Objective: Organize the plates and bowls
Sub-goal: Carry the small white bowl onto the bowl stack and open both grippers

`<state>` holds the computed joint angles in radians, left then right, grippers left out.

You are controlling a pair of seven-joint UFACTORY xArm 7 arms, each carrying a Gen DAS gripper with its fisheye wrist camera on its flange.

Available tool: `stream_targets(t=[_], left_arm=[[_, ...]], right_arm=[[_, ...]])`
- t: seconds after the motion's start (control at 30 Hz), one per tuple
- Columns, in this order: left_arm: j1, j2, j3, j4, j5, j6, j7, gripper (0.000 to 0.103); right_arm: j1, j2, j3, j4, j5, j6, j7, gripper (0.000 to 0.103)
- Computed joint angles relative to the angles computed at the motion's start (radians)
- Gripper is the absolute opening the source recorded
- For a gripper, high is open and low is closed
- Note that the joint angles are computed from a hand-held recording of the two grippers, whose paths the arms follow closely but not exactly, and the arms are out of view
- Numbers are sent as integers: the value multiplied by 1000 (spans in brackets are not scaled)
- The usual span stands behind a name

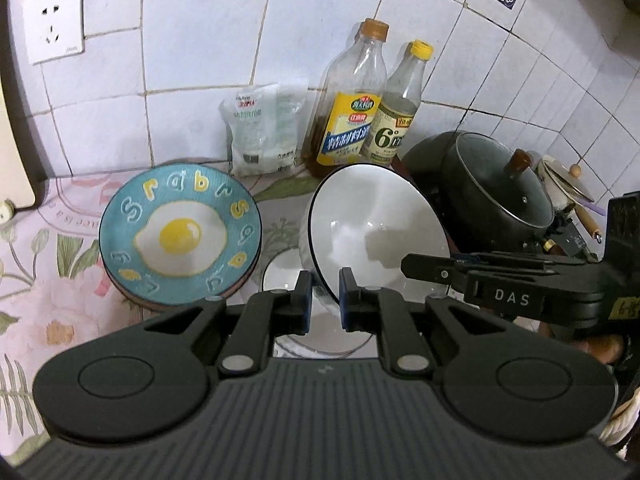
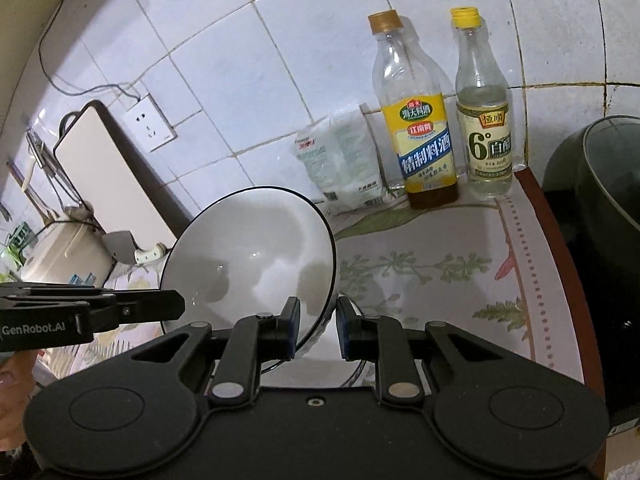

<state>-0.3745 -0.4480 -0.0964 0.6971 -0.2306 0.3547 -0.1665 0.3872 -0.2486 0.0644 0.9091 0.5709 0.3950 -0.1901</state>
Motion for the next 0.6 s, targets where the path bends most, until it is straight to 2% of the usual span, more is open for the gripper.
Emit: stream_targets(t=[0.33, 0.5, 0.6], left_arm=[[-43, -18, 32, -88, -64, -50, 10, 12], [-21, -17, 5, -107, -35, -66, -18, 12], [-24, -5, 13, -103, -25, -69, -16, 12]], right_arm=[[4, -12, 3, -32, -30, 25, 7, 24], [8, 7, 7, -38, -30, 17, -16, 24], [5, 22, 15, -38, -45, 8, -18, 24]])
